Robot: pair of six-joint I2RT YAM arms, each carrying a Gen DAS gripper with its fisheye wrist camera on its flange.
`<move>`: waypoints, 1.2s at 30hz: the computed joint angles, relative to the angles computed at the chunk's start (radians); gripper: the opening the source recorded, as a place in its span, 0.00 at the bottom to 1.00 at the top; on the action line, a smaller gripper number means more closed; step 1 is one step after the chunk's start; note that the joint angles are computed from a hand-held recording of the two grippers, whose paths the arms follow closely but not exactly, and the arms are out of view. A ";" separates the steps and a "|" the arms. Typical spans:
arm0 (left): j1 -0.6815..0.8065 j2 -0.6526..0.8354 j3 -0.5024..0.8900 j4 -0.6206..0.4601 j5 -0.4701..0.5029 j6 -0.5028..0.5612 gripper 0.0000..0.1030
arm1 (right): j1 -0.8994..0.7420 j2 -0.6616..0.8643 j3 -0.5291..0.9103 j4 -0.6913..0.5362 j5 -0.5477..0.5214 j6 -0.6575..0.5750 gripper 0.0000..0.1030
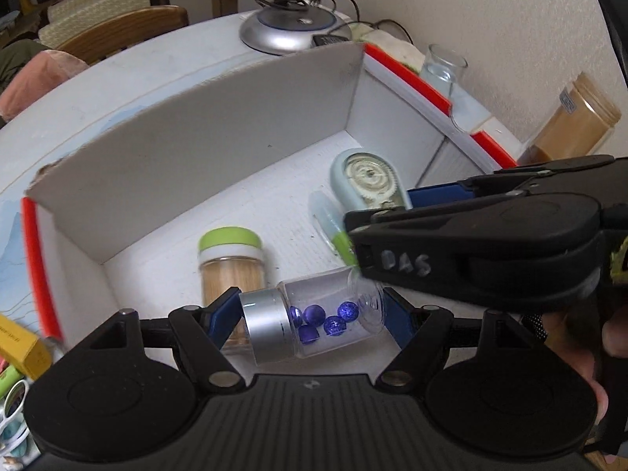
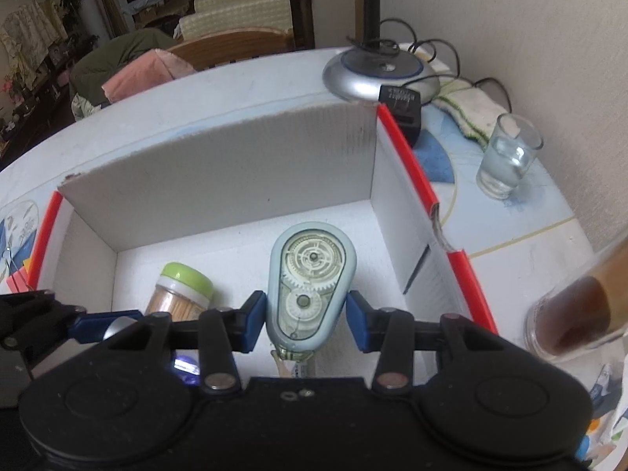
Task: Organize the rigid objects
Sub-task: 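Carry the bead vial with left tool while right tool carries the correction tape into the shoebox, then lower and release the vial with left tool while right tool releases the correction tape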
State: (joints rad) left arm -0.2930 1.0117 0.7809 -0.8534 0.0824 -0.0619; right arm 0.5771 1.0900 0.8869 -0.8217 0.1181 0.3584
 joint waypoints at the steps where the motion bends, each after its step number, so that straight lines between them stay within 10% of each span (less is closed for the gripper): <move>1: -0.010 0.013 0.003 0.006 -0.001 -0.002 0.74 | -0.005 0.004 -0.002 0.001 -0.010 -0.005 0.42; 19: 0.016 0.222 0.078 -0.060 0.031 -0.049 0.74 | -0.029 0.058 0.000 -0.026 -0.084 0.003 0.44; 36: 0.088 -0.022 0.050 -0.127 0.112 -0.045 0.78 | 0.020 -0.036 0.042 -0.065 -0.053 0.026 0.57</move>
State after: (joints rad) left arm -0.2052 0.9897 0.8306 -0.9808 0.1946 -0.1068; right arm 0.5967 1.0541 0.9294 -0.8872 0.0653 0.3839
